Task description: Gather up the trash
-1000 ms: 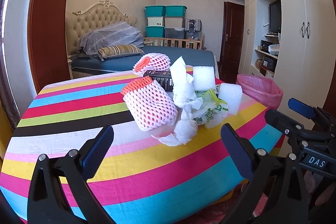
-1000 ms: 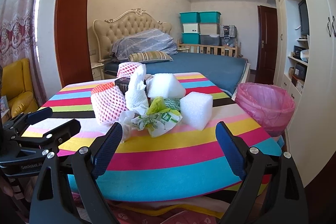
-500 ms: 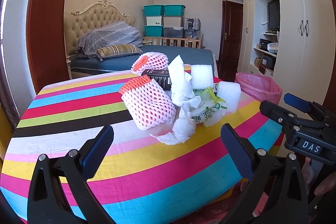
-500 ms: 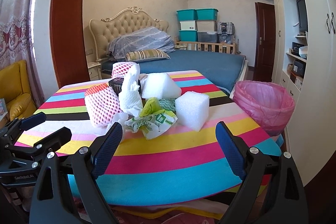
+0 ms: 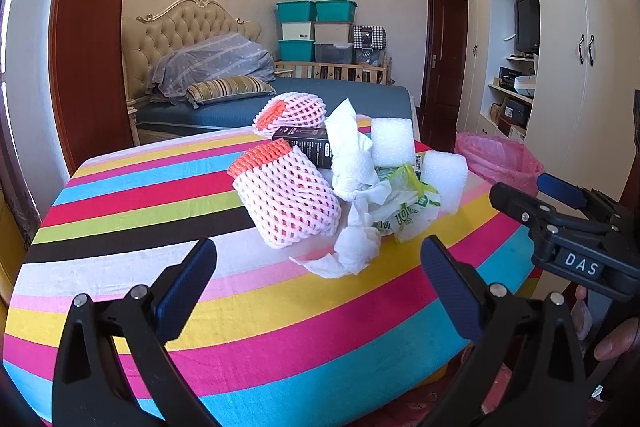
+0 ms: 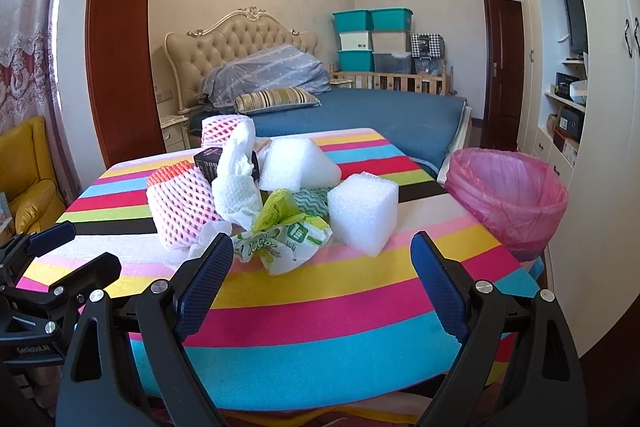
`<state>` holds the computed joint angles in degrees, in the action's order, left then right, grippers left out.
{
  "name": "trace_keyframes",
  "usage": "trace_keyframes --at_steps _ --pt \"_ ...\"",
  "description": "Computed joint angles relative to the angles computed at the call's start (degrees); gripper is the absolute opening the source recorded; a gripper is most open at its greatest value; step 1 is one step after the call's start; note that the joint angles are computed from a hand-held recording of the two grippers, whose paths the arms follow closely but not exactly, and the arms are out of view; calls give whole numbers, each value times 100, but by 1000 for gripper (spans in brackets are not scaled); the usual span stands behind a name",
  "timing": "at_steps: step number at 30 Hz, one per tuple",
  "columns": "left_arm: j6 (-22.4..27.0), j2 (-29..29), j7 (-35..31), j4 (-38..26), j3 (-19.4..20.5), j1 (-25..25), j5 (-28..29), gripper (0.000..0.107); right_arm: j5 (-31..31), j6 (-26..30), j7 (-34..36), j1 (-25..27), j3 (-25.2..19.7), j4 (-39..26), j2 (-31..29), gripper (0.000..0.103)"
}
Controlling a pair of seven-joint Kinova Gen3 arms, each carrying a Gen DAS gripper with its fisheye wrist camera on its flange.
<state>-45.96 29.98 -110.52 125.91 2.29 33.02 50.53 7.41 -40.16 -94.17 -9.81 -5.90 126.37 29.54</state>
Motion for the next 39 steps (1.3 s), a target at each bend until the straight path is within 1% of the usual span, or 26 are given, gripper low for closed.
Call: trace_keyframes --at_steps 6,19,24,29,34,39 --pt "4 8 -30 -11 -5 20 23 98 -164 -91 118 -89 69 30 9 85" --pt "-113 124 -23 -163 -60 -136 -40 98 -155 -101 96 -29 55 14 47 85" --pt "-256 207 11 -155 -49 -128 -122 98 -143 -196 91 -16 57 55 58 85" --pt "-341 214 186 -86 -22 -167 -259 98 -154 -291 101 -23 62 91 71 85" --pt "-495 237 216 -28 -20 -92 -241 98 -120 -436 96 -3 54 150 87 85" --pt "-714 285 257 25 4 -24 -237 98 -105 -449 93 -3 55 154 96 85"
